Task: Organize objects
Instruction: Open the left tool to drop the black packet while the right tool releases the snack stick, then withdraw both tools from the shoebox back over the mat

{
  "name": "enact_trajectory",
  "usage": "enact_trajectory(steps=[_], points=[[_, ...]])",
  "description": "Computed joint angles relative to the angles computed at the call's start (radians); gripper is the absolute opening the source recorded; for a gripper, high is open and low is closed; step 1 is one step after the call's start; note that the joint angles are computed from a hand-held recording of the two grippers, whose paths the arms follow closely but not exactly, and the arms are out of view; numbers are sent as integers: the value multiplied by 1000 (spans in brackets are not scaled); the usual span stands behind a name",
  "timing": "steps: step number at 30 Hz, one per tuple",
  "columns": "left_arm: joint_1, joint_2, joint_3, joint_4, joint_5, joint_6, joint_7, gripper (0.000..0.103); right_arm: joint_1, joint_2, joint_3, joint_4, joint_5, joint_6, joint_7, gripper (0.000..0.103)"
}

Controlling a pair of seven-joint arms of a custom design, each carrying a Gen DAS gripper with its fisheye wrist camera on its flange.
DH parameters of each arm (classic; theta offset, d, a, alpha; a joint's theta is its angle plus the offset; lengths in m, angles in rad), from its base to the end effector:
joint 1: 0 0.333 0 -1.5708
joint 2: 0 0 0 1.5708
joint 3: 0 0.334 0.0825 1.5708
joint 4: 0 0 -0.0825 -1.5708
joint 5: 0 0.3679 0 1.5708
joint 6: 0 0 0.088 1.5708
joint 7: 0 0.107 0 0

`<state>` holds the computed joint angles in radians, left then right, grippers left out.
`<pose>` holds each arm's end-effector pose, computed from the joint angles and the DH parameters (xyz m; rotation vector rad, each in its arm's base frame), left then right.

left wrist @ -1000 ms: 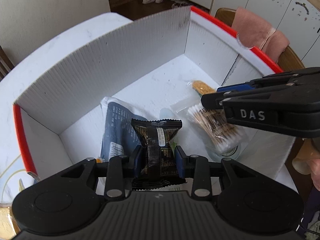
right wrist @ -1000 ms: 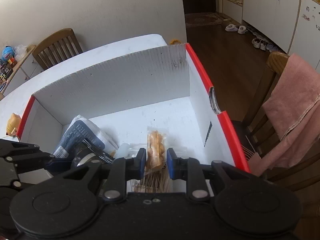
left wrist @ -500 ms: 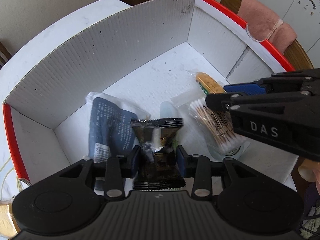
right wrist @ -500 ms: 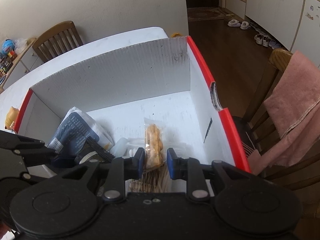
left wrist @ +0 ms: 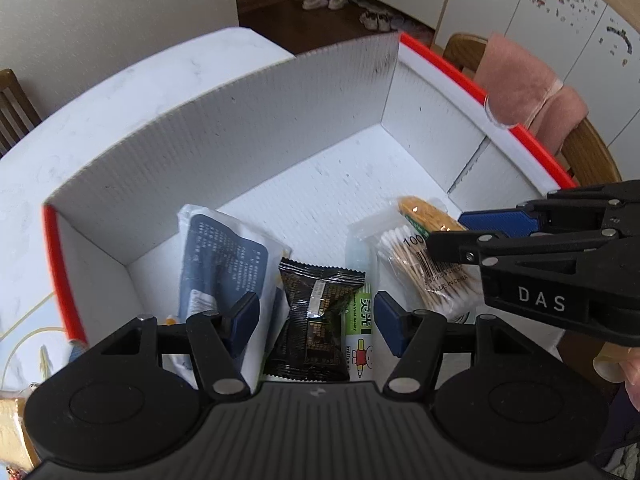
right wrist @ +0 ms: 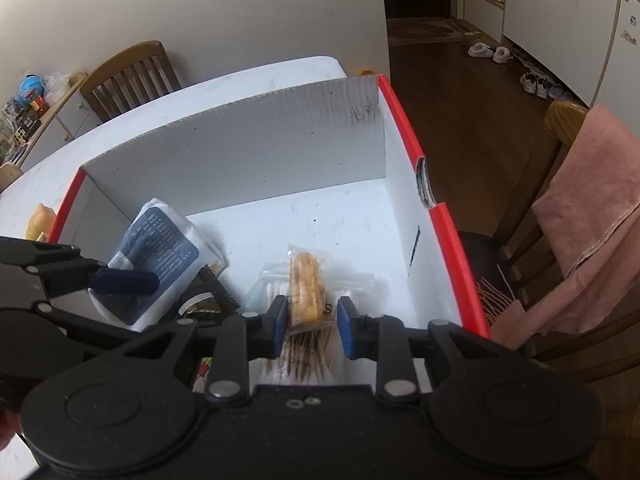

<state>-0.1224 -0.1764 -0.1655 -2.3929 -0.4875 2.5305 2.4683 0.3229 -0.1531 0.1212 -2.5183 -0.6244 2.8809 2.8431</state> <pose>0.4633 -0.1341 0.4442 -1.0671 2.7460 -0.6244 0.4087 0.2326 0.4126 -1.5885 2.0660 -0.3889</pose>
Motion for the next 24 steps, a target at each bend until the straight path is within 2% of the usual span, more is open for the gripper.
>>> enact_trajectory(steps=[16, 24], points=[[11, -143, 72, -62, -220, -26, 171, 62, 27, -108, 24, -34, -10, -10, -17, 28], [32, -261, 118, -108, -296, -102, 244, 62, 33, -138, 61, -26, -54, -10, -1, 31]])
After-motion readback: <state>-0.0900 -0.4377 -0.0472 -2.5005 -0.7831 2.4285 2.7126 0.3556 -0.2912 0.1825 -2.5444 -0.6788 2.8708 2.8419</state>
